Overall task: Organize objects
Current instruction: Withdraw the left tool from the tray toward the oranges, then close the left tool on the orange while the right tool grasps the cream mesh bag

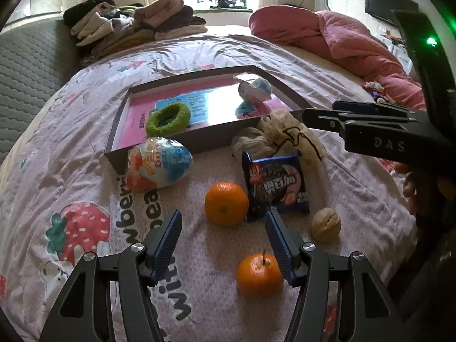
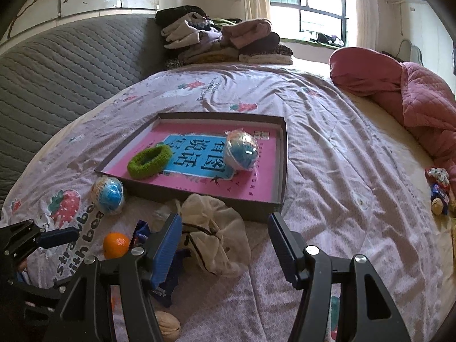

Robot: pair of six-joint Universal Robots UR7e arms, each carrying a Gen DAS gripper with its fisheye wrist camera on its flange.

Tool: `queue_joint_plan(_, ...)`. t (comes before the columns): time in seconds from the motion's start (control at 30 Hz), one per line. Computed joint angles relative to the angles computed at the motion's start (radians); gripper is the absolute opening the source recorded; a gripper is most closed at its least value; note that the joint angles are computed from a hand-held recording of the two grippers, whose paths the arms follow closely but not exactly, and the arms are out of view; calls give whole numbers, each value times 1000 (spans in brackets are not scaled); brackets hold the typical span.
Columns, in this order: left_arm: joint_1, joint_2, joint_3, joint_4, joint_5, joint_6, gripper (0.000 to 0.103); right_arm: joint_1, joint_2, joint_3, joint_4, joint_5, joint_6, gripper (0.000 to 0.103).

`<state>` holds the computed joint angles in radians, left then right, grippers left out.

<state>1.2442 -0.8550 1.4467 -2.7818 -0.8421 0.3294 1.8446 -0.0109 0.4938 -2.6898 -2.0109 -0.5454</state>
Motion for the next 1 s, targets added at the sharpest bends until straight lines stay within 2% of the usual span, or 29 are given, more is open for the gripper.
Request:
queue_joint_plan(0.7,-3,-42,99,8,-33,-36,62,-4,15,-17,19,-12,13,62)
queue_joint_plan(0.87,-4,-34,115,-18,-21,-48,62,-10,37,-56,40,-25,34,62)
queue_joint_plan(1.0,-1,-25,117,-39,-19,-48,62,-19,43,-79,83,-8,74,62)
